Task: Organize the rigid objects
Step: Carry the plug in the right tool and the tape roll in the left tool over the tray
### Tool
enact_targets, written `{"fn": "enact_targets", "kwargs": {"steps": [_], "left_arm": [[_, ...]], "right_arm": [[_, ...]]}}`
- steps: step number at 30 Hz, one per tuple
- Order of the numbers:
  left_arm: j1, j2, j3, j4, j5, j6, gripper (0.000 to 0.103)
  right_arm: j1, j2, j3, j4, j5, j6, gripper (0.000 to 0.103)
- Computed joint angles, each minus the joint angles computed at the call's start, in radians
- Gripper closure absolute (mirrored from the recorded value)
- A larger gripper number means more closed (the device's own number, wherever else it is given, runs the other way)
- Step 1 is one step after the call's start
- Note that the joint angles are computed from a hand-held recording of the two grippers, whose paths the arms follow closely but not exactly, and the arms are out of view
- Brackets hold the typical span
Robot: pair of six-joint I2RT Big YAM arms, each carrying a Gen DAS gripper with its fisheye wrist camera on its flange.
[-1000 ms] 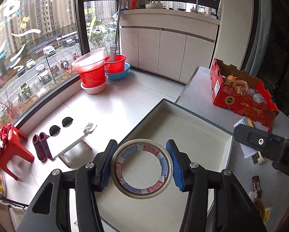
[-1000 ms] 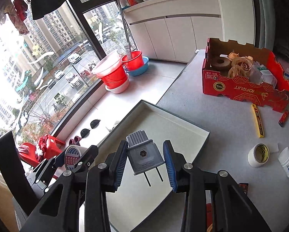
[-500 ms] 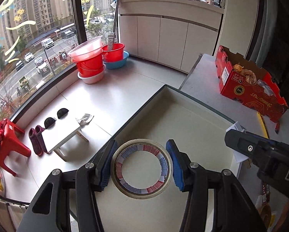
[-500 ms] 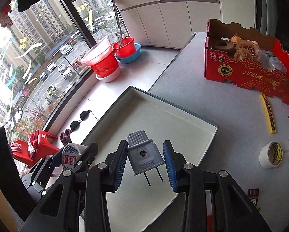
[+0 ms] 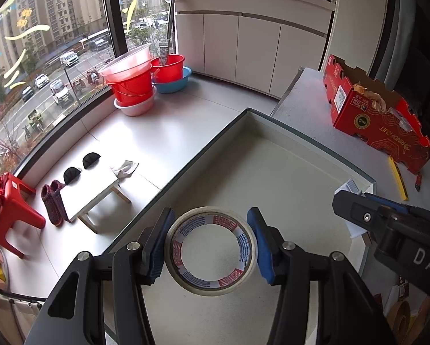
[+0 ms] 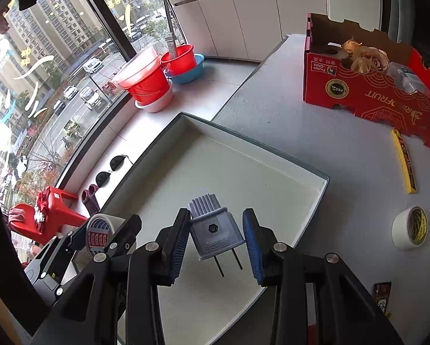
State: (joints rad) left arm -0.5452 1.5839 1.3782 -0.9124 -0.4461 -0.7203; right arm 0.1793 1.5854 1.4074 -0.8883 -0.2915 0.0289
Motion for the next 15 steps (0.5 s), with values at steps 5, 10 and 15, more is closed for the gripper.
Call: {"fn": "enact_targets", "kwargs": {"steps": [5, 10, 15], "left_arm": [[0.001, 0.003, 0.001, -0.002, 0.002, 0.000, 0.047], [0.003, 0.004, -0.005, 0.003, 0.008, 0.000, 0.047], [0.000, 0.005, -0.015, 0.011, 0.014, -0.001, 0.047]], "right_arm": [[0.004, 0.006, 0.005, -0.007, 0.020, -0.013, 0.064], [0.006, 0.006, 0.001, -0.014, 0.027, -0.017, 0.064], [0.008, 0.010, 0.003, -0.019, 0.035, -0.020, 0.064]]}}
